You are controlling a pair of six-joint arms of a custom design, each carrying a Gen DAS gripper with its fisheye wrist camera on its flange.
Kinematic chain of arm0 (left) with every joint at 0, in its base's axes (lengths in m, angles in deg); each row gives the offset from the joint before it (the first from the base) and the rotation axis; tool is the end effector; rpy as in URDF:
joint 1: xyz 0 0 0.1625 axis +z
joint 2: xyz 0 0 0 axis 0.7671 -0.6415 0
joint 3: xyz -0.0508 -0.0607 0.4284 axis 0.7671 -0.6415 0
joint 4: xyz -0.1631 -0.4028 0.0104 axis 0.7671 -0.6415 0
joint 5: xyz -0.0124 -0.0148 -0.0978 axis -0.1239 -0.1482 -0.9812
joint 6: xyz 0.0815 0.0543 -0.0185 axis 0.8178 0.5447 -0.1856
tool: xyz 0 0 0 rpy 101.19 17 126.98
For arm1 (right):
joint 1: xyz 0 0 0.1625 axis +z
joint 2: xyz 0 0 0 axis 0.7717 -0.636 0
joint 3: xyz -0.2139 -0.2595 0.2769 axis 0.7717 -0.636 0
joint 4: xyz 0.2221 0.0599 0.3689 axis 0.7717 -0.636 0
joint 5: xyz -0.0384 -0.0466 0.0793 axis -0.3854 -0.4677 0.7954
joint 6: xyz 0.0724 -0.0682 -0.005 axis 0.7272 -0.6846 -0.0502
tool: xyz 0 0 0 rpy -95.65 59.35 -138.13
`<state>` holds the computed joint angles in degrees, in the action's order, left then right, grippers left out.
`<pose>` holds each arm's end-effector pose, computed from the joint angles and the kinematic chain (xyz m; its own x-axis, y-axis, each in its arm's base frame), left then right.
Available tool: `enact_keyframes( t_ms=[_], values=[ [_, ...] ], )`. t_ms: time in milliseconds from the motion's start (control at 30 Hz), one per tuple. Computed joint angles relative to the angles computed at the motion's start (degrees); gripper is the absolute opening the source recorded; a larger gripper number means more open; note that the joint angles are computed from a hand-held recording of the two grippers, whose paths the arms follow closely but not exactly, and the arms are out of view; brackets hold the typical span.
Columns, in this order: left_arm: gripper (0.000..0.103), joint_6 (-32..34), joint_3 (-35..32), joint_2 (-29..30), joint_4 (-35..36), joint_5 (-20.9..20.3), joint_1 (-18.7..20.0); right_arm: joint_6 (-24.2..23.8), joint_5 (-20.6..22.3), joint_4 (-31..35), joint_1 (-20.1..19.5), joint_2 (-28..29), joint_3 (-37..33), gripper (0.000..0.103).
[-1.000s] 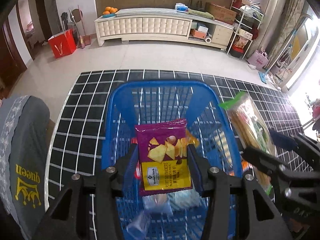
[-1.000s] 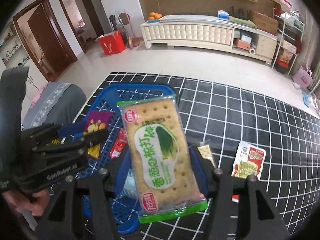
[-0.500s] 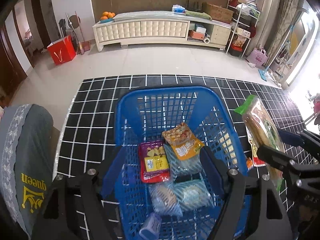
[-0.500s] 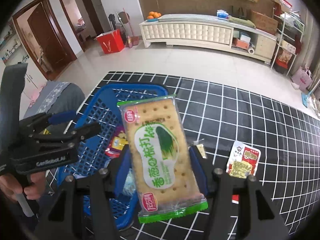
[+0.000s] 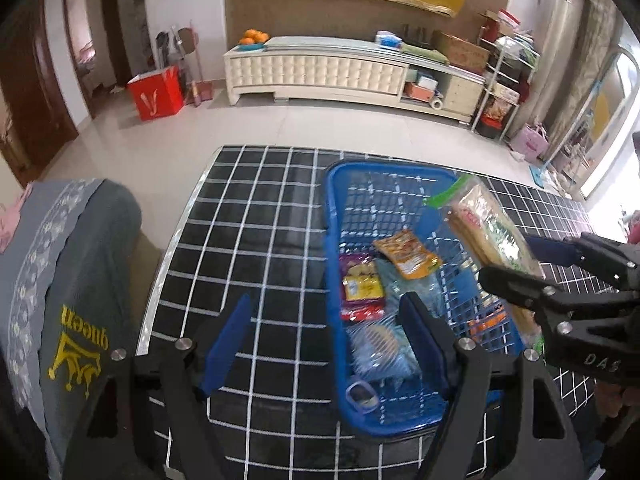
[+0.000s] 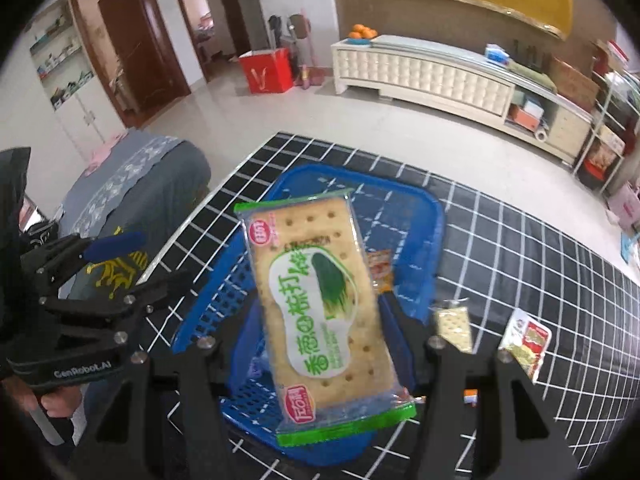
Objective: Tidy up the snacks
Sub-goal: 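Lower the green-edged cracker pack into the basket and open the right tool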
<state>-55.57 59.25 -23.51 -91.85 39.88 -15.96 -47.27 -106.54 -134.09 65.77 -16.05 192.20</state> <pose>-0.1387 -0.3548 0.2639 -0.7329 -0.2630 -0.6275 0.2190 0.7820 -0.5835 0.3410 -0.4713 0.0933 -0.6001 -0.6920 0.4013 -0.7600 0.6497 -0.0163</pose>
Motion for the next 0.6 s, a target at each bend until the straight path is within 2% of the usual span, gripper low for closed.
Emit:
enact_keyframes(
  t_ms=[100, 400, 600],
  values=[
    [0.075, -1.7, 2.0, -2.6, -0.9, 0.1, 0.4, 0.4, -0.8, 0.7, 0.0, 1.8, -0.2, 0.062],
    [0.075, 0.8, 4.7, -3.2, -3.4, -1.2, 1.8, -0.6, -6.3, 4.2, 0.1, 5.9, -0.9, 0.062],
    [0.075, 0.7, 5.3, -2.7, -3.8, -2.1, 1.7, -1.9, -6.8, 4.3, 0.2, 5.9, 0.0, 0.063]
  ],
)
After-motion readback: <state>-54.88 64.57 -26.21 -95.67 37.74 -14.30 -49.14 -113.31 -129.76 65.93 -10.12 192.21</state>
